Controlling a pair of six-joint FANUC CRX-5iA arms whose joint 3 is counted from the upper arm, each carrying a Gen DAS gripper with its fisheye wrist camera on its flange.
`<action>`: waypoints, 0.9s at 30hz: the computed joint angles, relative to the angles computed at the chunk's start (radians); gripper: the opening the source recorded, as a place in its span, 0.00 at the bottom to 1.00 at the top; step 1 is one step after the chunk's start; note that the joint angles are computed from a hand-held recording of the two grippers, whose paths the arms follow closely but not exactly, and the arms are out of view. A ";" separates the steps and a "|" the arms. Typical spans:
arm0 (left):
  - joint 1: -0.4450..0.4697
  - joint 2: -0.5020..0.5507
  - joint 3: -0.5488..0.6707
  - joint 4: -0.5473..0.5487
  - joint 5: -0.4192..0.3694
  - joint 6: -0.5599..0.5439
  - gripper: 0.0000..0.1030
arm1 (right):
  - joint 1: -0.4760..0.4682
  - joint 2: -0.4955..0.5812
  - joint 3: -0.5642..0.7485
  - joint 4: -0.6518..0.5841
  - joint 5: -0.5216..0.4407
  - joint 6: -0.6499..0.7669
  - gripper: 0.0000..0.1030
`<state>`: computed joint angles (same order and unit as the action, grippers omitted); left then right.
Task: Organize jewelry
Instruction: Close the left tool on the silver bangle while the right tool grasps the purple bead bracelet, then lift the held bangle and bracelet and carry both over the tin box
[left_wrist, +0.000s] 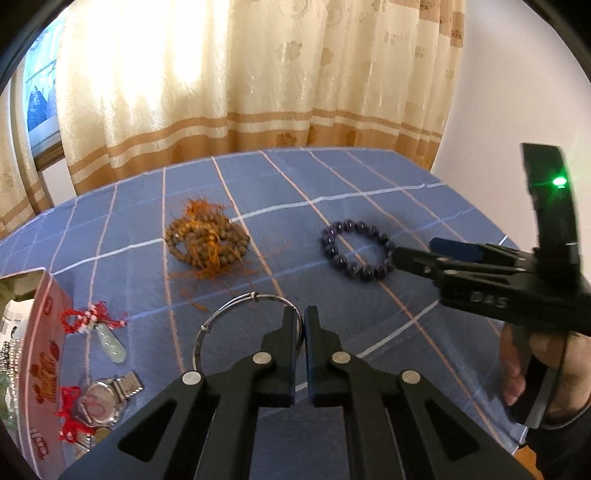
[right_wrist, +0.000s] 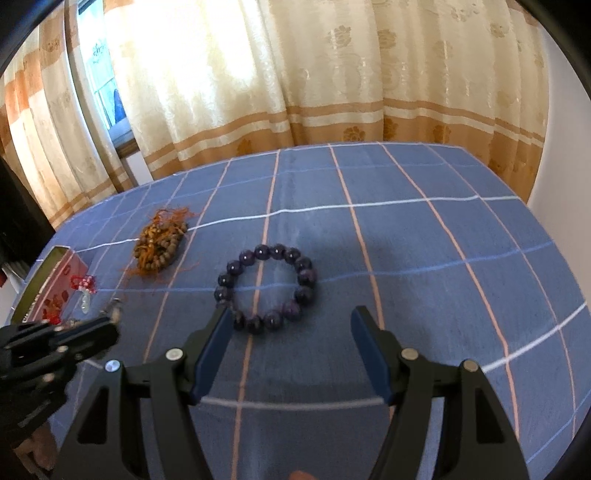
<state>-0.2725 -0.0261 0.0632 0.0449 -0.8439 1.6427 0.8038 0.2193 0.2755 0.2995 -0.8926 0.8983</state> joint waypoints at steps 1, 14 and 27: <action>0.005 -0.012 -0.011 0.008 0.018 -0.002 0.03 | 0.000 0.017 0.022 0.001 -0.020 0.005 0.68; 0.043 -0.068 -0.050 0.028 0.069 -0.037 0.03 | -0.012 0.143 0.181 0.000 -0.156 0.040 0.39; 0.043 -0.082 -0.055 0.012 0.083 -0.034 0.03 | 0.021 0.081 0.096 0.087 -0.078 0.025 0.16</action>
